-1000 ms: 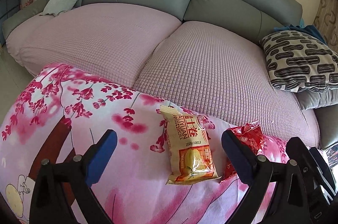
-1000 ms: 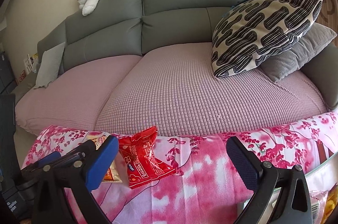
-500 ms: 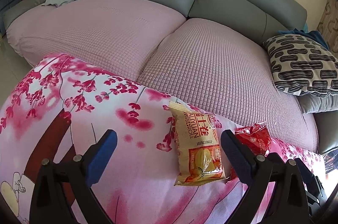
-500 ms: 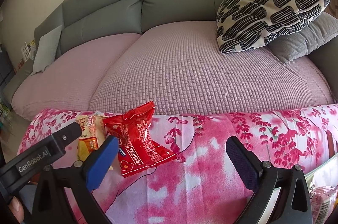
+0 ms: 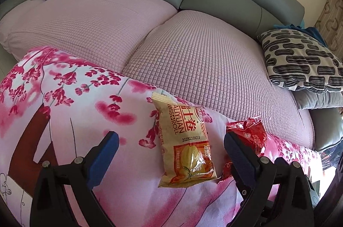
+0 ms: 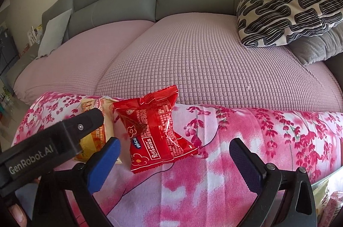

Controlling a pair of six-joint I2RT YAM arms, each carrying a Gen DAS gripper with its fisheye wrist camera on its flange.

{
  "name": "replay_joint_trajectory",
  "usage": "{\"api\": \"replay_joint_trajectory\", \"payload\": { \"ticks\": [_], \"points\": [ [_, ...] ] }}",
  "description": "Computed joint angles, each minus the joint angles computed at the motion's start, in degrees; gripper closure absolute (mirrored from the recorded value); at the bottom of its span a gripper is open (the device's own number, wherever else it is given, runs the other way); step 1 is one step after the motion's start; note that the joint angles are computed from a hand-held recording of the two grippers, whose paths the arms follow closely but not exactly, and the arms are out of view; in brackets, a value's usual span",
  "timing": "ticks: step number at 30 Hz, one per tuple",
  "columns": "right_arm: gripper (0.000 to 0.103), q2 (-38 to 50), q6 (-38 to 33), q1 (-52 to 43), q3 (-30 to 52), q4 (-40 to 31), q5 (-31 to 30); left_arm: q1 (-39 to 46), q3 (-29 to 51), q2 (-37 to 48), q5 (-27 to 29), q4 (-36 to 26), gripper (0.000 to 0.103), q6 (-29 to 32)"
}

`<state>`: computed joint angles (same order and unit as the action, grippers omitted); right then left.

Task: Organize snacks
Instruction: 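Grasp the yellow bread roll bag with the left tool while the right grasps the red bag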

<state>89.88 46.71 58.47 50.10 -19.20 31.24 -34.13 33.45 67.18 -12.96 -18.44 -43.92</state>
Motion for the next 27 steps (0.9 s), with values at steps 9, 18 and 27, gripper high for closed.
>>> {"api": "replay_joint_trajectory", "payload": {
  "ticks": [9, 18, 27],
  "points": [
    [0.0, 2.7, -1.11, 0.59, 0.88, 1.21, -0.05, -0.12, 0.49, 4.2, 0.27, 1.01, 0.005, -0.35],
    [0.0, 3.02, 1.91, -1.18, 0.32, 0.63, -0.29, 3.45, -1.42, 2.54, 0.92, 1.48, 0.005, -0.24],
    [0.013, 2.87, 0.44, -0.08, 0.02, 2.42, 0.47, 2.4, -0.67, 3.56, -0.73, 0.8, 0.005, -0.26]
  ]
}}
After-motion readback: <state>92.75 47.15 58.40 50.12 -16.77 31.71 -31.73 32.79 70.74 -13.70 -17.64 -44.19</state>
